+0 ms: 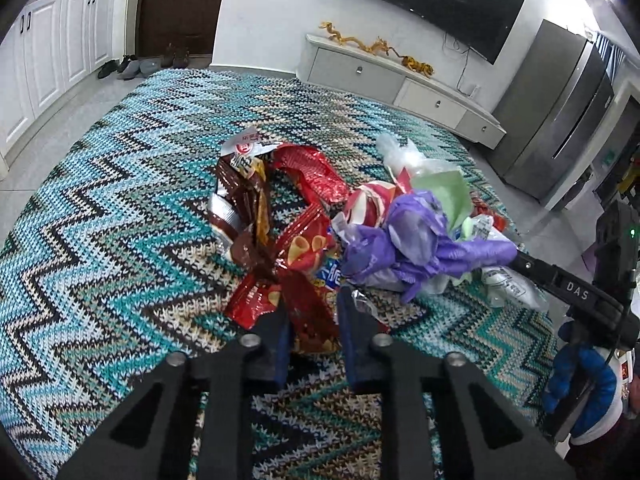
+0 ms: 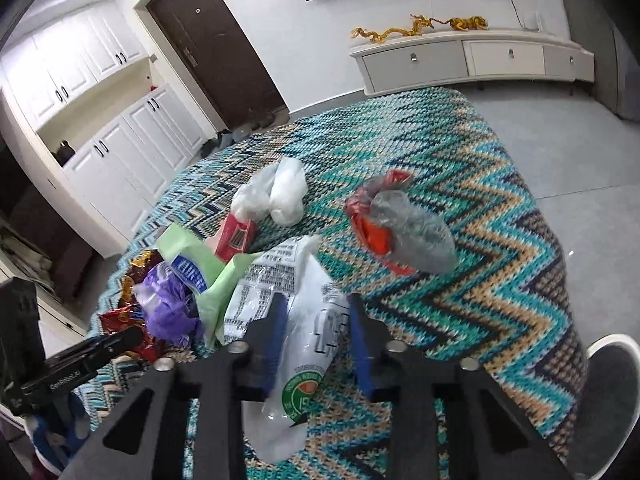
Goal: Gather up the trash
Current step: 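Grasp the white printed plastic bag with the right gripper while the left grasps a red wrapper, then carry both items to the trash bin and open both grippers over it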
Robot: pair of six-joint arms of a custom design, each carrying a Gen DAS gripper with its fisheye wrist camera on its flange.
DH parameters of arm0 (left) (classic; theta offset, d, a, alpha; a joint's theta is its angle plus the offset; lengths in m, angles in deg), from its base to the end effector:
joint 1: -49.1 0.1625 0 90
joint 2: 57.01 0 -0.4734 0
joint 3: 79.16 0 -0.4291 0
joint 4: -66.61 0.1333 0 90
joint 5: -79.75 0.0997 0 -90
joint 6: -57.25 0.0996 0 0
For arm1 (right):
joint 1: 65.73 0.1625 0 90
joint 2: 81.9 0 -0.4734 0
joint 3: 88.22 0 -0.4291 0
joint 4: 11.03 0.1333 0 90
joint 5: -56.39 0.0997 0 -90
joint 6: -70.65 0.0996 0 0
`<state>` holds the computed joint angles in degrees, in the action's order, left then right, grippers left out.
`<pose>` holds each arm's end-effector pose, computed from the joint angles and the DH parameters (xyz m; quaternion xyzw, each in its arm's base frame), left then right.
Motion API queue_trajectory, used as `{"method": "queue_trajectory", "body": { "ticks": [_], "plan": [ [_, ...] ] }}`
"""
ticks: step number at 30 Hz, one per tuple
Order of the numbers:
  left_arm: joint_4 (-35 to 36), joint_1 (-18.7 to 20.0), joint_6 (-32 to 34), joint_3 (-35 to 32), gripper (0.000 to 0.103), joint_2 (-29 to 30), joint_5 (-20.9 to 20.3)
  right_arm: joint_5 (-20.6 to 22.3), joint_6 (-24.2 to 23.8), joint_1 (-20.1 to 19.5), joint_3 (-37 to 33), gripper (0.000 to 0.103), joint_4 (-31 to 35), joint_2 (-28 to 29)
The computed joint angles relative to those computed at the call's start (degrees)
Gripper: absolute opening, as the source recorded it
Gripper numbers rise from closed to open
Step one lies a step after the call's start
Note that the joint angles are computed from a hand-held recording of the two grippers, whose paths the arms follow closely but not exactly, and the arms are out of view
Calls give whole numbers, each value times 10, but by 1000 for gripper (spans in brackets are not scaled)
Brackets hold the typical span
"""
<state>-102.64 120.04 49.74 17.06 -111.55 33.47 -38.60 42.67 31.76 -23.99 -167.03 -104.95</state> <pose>-0.0434 -0.7447 0.2665 -0.0309 0.8863 -0.3719 0.2744 0.2397 -0.8669 0.0171 0.2883 -0.9322 0.2037 0.0800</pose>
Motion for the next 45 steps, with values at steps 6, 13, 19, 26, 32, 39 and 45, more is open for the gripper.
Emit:
{"method": "queue_trajectory", "body": {
  "ticks": [6, 13, 19, 26, 32, 39, 45],
  "plan": [
    [-40, -18, 15, 34, 12, -15, -1, 30, -26, -3, 71, 12, -61, -44],
    [-80, -50, 37, 66, 11, -28, 25, 62, -32, -10, 123, 11, -105, -84],
    [-91, -72, 52, 73, 11, -33, 24, 72, -25, -21, 159, 11, -146, -115],
    [-21, -93, 102, -13, 11, 31, -21, 28, -4, -54, 190, 11, -221, -150],
    [85, -103, 128, -154, 11, 138, -97, -50, 4, -89, 189, 11, -256, -167],
    [170, -123, 140, -299, 13, 257, -157, -92, 27, -130, 174, 11, -248, -177],
    [250, -124, 117, -428, 37, 346, -206, -118, 40, -153, 151, 24, -222, -176]
  ]
}}
